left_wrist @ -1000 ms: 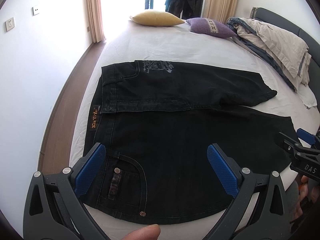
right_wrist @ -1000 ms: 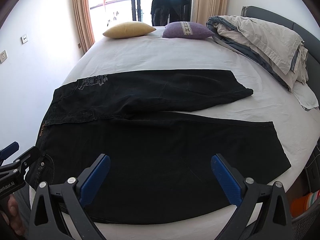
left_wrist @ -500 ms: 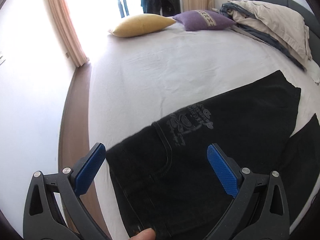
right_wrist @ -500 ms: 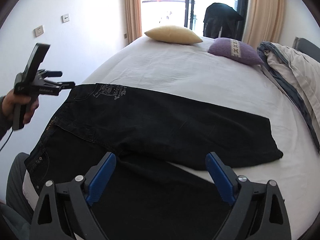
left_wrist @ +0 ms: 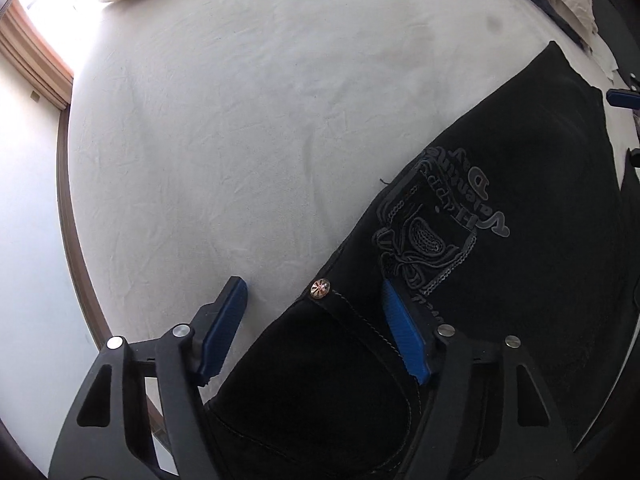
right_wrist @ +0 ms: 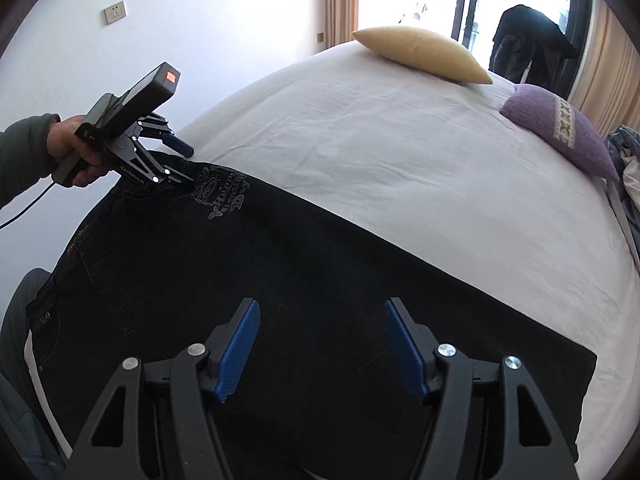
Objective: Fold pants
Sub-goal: 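Grasp the jeans waistband with the left tool while the right tool grasps the waistband too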
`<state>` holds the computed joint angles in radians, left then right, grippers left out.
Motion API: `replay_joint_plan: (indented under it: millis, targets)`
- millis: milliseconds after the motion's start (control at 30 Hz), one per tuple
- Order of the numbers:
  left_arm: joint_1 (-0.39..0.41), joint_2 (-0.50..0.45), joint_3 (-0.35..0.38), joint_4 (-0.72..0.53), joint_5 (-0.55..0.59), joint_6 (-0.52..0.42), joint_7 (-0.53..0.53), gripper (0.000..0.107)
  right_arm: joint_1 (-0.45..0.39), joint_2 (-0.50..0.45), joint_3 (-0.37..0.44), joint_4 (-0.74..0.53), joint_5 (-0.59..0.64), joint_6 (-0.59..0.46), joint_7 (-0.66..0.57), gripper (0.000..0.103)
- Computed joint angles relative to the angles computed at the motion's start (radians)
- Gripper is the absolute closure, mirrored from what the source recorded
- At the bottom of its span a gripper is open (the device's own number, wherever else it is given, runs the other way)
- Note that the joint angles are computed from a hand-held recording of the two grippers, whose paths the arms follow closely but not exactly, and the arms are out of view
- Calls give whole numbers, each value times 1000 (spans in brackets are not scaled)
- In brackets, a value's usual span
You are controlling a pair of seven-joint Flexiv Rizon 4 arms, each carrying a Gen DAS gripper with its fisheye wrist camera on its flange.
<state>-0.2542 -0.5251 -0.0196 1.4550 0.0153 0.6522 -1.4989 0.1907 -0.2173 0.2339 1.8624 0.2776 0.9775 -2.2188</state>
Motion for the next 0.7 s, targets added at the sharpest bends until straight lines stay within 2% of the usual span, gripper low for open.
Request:
replay_joint_plan:
  millis: [67, 133, 200, 267, 333, 467, 700]
  targets:
    - [9, -5, -5, -3, -19, -5, -2, 43, 12, -40, 6, -45, -13, -25, -26, 42]
    - [15, -6, -10, -6, -34, -13, 3, 58, 27, -77, 10, -85, -40, -50, -36, 43]
    - [9, -7, -13, -14, -31, -22, 11, 86, 45, -114, 6, -121, -83, -71, -28, 46]
    - [-21, -9, -3, -36, 18, -33, 13, 96, 62, -150, 4, -159, -126, -95, -21, 50]
    - [-45, 7, 10, -21, 60, 3, -6, 98, 76, -182, 2, -197, -166, -124, -12, 52]
    - [-58, 98, 18, 112, 102, 150, -31, 99, 88, -224, 2, -235, -227, -156, -34, 54]
    - [-120, 183, 39, 190, 280, 275, -106, 99, 94, -265, 8, -289, -258, -209, -46, 56]
